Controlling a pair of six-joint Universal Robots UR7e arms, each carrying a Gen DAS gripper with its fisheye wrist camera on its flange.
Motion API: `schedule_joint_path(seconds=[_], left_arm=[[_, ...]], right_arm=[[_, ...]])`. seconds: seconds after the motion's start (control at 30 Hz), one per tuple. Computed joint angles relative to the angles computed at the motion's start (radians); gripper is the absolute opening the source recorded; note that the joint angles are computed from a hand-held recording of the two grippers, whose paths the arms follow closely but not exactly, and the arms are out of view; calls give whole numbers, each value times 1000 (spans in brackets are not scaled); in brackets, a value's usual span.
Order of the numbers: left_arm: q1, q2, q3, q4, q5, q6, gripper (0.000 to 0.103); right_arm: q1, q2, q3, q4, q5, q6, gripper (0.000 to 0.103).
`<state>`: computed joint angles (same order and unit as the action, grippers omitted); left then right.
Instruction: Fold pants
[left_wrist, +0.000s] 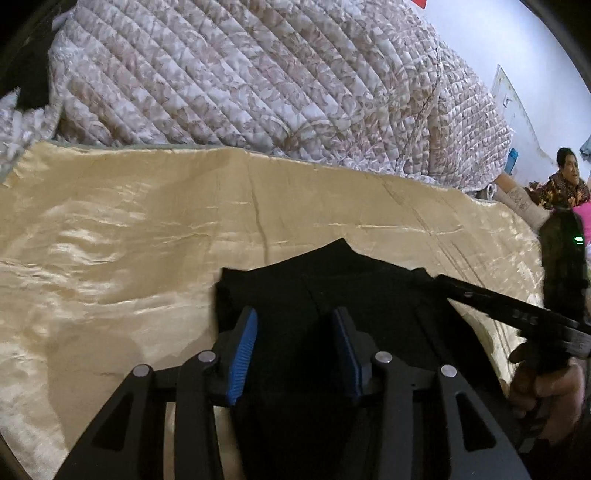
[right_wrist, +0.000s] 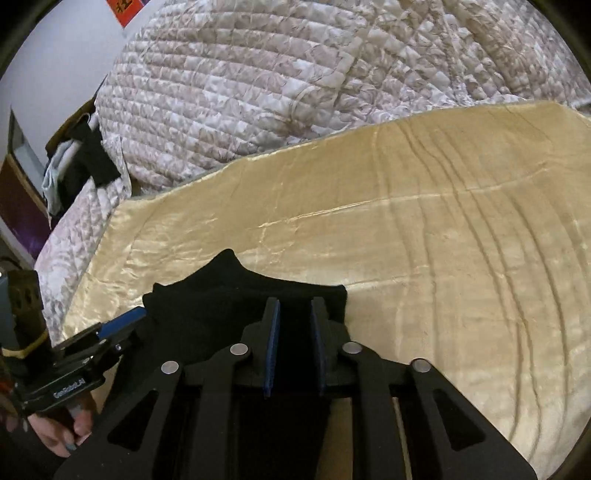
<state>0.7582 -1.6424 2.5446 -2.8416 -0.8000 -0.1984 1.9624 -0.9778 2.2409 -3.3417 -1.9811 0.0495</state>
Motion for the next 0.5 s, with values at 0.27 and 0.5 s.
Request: schedule_joint_path(seconds=[0.27,0.5], left_arm=[[-219,-308,114,333,97,-207,46],[-355,-535,174,732,83,-451,47]], right_arm=[[123,-58,97,-29,-96,17,18],[259,0,196,-127,-182,25,23]])
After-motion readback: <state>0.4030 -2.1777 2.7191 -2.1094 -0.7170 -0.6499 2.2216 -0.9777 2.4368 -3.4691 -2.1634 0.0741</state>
